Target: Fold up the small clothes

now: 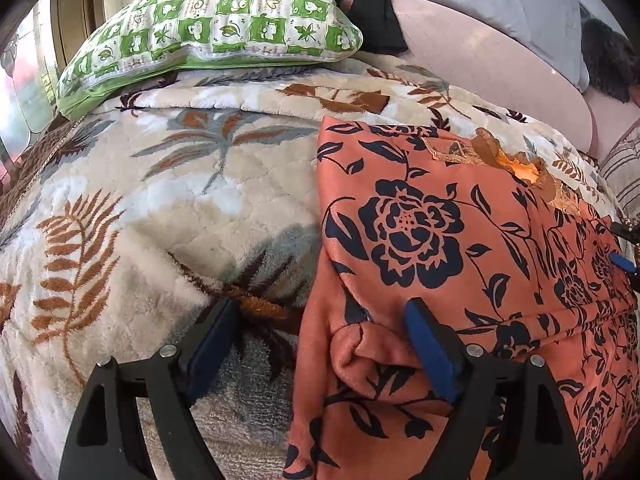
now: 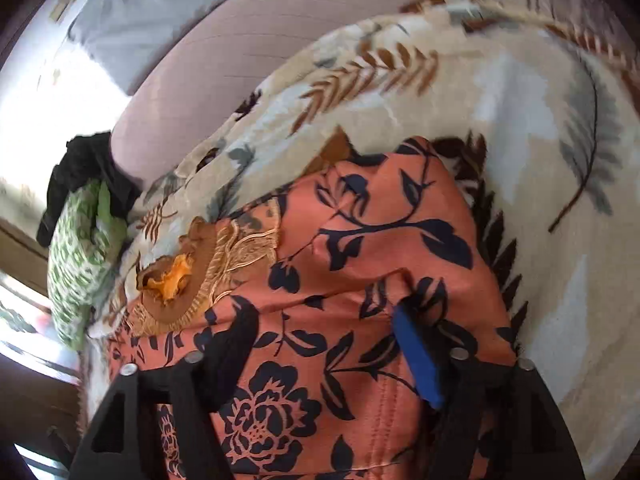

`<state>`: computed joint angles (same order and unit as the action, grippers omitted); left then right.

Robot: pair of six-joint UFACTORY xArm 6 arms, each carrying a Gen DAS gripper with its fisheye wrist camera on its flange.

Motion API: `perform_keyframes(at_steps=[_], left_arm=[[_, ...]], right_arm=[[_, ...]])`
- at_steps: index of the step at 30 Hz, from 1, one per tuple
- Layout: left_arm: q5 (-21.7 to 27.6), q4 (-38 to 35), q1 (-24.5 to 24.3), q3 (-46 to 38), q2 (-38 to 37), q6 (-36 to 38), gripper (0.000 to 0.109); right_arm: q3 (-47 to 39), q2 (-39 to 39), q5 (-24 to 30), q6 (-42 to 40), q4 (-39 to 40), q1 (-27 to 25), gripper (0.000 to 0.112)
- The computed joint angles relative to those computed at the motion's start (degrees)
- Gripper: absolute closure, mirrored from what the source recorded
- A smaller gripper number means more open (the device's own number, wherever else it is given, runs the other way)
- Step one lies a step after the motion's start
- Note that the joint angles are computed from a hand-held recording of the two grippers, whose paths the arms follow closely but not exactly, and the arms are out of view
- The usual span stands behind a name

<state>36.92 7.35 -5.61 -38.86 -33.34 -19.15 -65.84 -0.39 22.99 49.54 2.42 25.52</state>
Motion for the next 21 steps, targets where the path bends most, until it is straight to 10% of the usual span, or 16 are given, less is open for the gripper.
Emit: perform_keyframes(at_steps=[21], left_arm=[[1.47,1.37,-0.53,-0.29,-0.29,-1.49,0.022]], right_arm=[[9.72,-11.53,0.07,-3.72,1.52,6.72,0.048]])
